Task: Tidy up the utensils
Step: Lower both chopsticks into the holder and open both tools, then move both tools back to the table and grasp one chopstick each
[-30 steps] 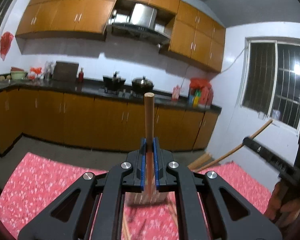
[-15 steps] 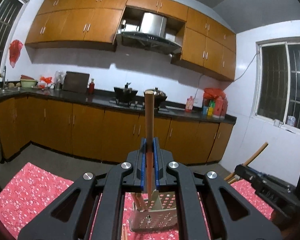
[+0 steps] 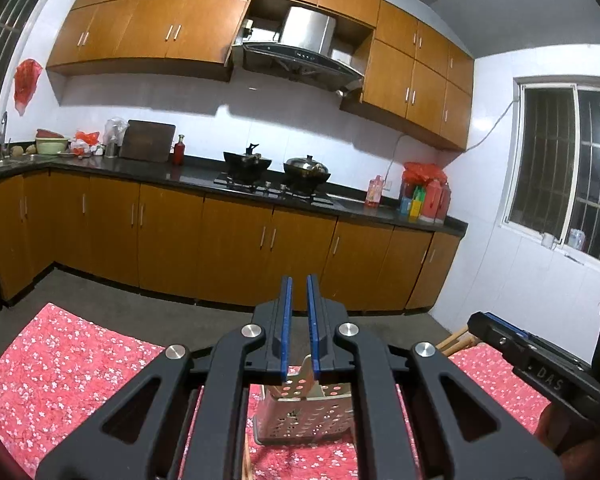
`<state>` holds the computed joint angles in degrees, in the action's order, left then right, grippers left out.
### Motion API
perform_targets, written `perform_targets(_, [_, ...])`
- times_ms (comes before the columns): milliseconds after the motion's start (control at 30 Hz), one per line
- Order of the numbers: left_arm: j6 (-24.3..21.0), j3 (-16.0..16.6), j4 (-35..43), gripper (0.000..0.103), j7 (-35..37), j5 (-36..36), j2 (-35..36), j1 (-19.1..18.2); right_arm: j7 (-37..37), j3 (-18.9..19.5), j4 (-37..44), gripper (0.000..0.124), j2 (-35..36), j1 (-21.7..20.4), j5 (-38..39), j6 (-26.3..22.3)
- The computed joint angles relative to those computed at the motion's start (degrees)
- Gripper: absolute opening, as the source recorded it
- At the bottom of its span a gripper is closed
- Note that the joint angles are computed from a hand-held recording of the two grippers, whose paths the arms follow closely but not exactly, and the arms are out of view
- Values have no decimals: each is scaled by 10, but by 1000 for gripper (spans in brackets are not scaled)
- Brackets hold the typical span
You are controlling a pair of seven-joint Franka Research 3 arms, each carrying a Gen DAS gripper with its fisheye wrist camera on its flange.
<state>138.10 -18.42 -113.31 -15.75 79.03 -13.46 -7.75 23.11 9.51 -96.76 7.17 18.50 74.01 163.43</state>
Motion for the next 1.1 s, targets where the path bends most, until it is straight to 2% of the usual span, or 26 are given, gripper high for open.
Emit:
perform_targets(67, [-6,-3,-11,18,-11,2,-14,-2,-32,0,-14,23,-16,-5,35,-1])
perform_targets(133, [-12,-7,-24,22,-21,3,-29,-1,-64,-4,-31,24,-34,-5,67,5])
perform_targets(233, [-24,-14,-56,22,-33,-7,-64,0,-96,-17,-61,27,-56,-3,104,13])
perform_targets(300, [-35,-20,-83,22,-37,-23,-89,1,-89,-25,-81,28,-63,0,97,20])
perform_targets(367, [-44,-23,-115,22,-31,-57,-110,-2,-59,-31,-101,29,-61,1,63,33])
perform_targets(433, [-51,-23,-137,22,-7,-98,-116,-4,6,-36,-121,29,-50,0,-6,31])
perform_targets(533, [-38,-13,-169,22,31,-161,-112,-12,157,-45,-150,29,-20,-4,-173,7])
perform_targets(600, [-19,-2,-192,22,56,-208,-106,-19,204,-44,-161,28,-6,-7,-233,-13])
perform_targets(700, [10,1,-216,22,78,-256,-95,-23,228,-36,-175,23,8,-17,-267,-56])
perform_targets(800, [42,2,-240,22,87,-284,-90,-25,236,-29,-183,23,15,-20,-287,-68])
perform_targets(967, [79,-6,-251,22,102,-307,-76,-23,255,-24,-191,22,26,-14,-329,-59])
perform_targets(1100, [105,-6,-254,22,116,-321,-65,-24,280,-25,-209,8,25,-5,-375,-13])
